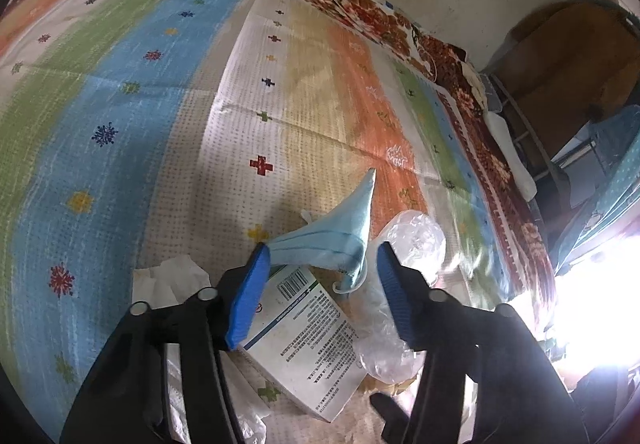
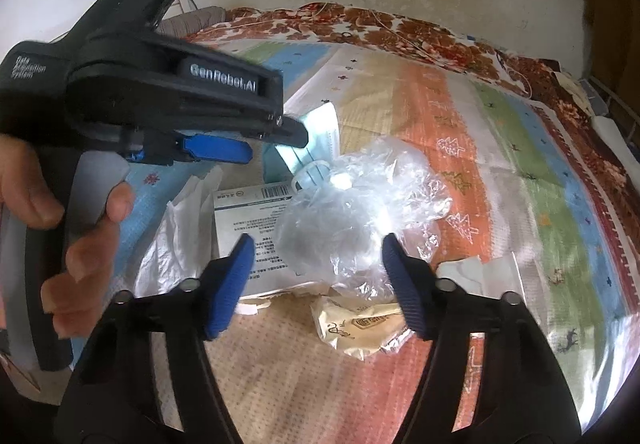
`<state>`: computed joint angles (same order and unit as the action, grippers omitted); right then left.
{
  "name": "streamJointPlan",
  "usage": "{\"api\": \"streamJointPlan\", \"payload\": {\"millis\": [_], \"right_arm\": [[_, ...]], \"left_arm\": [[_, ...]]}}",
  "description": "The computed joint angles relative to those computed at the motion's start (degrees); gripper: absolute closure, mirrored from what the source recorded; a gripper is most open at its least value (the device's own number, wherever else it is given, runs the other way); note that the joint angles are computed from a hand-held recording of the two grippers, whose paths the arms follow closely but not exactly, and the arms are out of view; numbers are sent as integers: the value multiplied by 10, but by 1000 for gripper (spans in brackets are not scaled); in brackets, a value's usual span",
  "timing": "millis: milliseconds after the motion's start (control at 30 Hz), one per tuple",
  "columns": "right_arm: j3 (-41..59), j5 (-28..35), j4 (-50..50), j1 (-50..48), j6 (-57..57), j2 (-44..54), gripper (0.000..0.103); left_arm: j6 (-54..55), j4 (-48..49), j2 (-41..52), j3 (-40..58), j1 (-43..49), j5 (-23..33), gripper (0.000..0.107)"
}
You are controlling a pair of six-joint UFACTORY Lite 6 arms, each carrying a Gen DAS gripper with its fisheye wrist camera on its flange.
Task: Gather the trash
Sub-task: 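Close the left tool on the blue face mask while the right tool grasps the clear plastic bag, then lift and carry the mask with the left tool to the bin while the right tool carries the bag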
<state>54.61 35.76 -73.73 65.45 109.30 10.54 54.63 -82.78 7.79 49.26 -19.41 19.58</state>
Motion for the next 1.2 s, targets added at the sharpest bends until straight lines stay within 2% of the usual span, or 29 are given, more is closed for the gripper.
{"api": "streamJointPlan", "payload": {"millis": [167, 267, 600, 967, 1200], "right_arm": [[-2, 3, -5, -2, 13, 3, 82], [-15, -3, -6, -9, 20, -7, 92], [-25, 25, 7, -5, -3, -40, 99], [-37, 34, 38, 9, -57, -110, 100], [-33, 96, 81, 58, -93, -162, 100]], "left_arm": [[5, 6, 9, 7, -15, -14, 83], [18, -12, 3, 2, -18, -27, 95], [10, -21, -45, -10, -23, -62, 101], [-69, 50, -115, -25, 0, -52, 102], [-201, 158, -165, -34, -31, -60, 102]]}}
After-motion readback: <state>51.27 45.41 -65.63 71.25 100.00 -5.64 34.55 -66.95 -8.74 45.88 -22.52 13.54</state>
